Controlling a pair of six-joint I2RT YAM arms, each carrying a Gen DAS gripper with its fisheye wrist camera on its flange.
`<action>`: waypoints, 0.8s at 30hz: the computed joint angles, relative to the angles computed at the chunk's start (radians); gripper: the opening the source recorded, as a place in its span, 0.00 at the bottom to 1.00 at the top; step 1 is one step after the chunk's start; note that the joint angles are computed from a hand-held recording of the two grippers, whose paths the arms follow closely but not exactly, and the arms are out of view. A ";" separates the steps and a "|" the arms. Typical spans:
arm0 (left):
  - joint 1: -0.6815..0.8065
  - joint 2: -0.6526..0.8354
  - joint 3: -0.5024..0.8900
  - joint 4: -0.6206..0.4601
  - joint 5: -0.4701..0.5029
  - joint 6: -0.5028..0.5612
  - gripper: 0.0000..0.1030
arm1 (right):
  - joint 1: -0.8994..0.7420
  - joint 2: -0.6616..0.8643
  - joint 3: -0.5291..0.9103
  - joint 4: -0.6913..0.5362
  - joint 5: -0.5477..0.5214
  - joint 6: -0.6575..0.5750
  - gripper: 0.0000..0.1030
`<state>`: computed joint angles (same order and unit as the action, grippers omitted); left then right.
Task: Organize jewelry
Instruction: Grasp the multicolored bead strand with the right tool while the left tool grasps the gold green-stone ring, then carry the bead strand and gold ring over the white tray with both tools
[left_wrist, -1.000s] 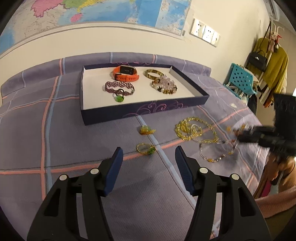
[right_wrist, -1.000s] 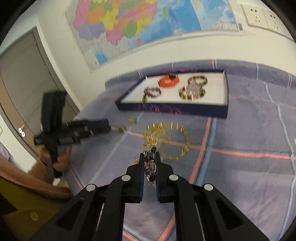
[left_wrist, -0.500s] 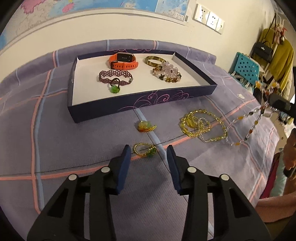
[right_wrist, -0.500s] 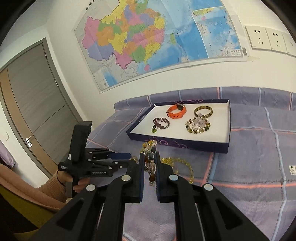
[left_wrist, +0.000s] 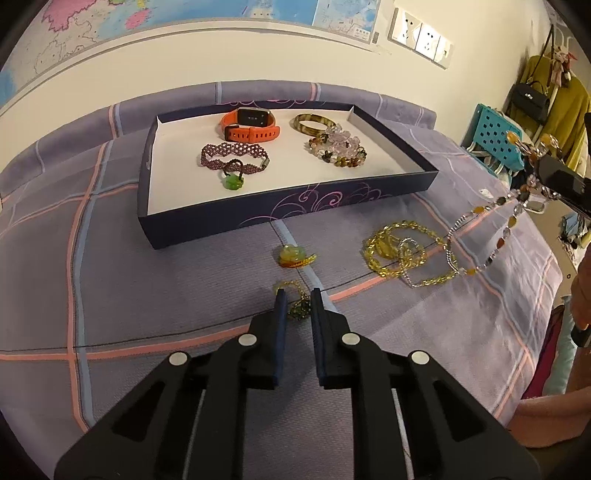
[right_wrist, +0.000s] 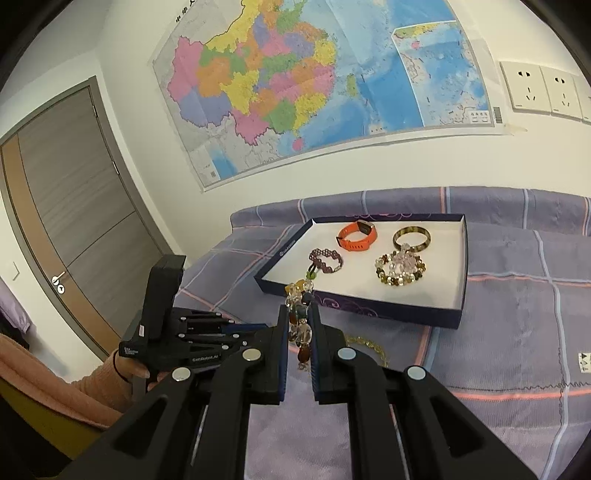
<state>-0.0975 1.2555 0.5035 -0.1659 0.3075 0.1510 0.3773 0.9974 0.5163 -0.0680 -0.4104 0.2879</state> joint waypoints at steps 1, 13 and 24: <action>0.000 -0.007 -0.002 -0.001 0.003 -0.001 0.13 | 0.000 0.003 0.004 0.001 0.000 -0.003 0.08; 0.021 -0.058 -0.007 -0.029 0.028 0.005 0.12 | -0.011 0.037 0.037 0.013 -0.007 -0.020 0.08; 0.041 -0.128 0.041 -0.083 0.052 0.016 0.12 | -0.030 0.086 0.072 0.026 -0.007 -0.042 0.08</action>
